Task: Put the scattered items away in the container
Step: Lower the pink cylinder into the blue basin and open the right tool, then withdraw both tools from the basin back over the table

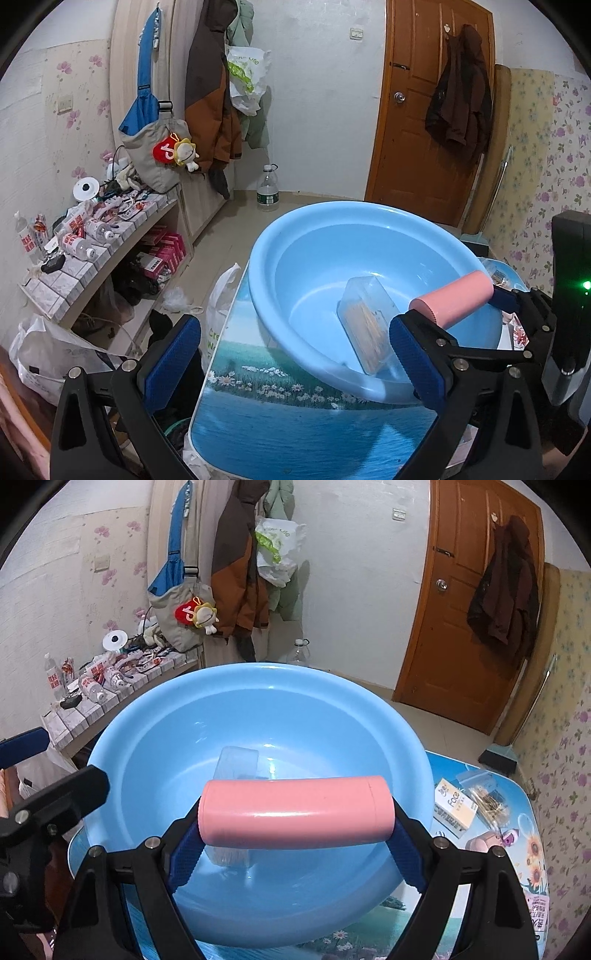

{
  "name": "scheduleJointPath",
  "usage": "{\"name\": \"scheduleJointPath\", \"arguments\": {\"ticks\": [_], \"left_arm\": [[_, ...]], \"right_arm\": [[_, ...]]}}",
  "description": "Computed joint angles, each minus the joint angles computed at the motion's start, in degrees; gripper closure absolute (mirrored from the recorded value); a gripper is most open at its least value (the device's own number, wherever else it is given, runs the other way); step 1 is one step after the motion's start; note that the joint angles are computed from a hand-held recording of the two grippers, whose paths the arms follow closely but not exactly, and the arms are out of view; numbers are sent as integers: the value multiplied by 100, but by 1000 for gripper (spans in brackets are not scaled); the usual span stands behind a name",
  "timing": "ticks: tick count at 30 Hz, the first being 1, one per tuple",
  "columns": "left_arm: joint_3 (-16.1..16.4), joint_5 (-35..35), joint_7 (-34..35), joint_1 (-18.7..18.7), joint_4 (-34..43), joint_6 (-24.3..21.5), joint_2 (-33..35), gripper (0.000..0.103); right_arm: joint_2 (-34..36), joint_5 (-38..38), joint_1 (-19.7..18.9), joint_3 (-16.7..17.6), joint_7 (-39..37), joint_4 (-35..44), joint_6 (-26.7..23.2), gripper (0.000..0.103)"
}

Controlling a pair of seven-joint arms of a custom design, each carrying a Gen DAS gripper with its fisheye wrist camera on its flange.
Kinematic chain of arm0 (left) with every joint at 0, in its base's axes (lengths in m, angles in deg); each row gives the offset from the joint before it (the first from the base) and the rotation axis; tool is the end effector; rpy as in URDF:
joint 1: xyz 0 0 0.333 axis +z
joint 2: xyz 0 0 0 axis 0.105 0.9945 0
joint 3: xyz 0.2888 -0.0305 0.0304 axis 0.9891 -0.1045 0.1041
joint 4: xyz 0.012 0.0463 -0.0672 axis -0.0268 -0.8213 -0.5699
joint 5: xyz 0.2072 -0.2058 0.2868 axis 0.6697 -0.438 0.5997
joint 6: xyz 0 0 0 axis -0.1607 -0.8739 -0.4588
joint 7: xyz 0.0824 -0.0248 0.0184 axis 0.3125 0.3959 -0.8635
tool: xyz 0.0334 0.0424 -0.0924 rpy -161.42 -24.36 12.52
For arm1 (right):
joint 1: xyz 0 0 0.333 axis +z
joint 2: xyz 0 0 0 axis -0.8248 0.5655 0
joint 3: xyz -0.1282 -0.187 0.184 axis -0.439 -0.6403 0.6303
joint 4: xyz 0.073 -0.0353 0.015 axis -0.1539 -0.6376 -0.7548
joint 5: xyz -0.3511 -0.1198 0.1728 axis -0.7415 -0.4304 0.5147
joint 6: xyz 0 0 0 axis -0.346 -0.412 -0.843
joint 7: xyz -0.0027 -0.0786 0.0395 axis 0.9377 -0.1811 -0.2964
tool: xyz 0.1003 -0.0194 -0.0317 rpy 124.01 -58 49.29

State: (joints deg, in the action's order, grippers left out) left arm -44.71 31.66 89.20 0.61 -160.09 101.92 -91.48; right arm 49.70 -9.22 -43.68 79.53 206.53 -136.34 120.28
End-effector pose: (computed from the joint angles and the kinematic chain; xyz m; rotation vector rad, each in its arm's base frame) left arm 0.5564 -0.1747 0.5463 -1.6787 1.7409 -0.8971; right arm 0.5877 0.1785 0.5339 -1.8447 1.5688 -0.8146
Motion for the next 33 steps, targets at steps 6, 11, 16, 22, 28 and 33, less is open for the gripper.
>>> {"name": "scheduleJointPath", "arguments": {"ticks": [6,11,16,22,28,33], "left_arm": [[4,-20,16,-7,-42,21,-33,0],[6,-93,97,-36,-57,-20,-67,0],[-1,-168,125,-64,-55,-62,-92,0],[-42,-107,87,-78,-39,-124,-137,0],[-183,217,-229,-88,-21,-248,-262,0],[-310,536,-603,-112,-3,-394,-403,0]], "right_arm": [[-122,-844,-62,15,507,-102,185,0],[-180,-458,-105,31,310,-152,148,0],[-334,-270,-203,49,344,-293,121,0],[-797,-652,-553,224,794,-679,218,0],[-1299,-174,-864,302,939,-1066,242,0],[-1800,370,-1064,378,684,-1464,186,0]]}}
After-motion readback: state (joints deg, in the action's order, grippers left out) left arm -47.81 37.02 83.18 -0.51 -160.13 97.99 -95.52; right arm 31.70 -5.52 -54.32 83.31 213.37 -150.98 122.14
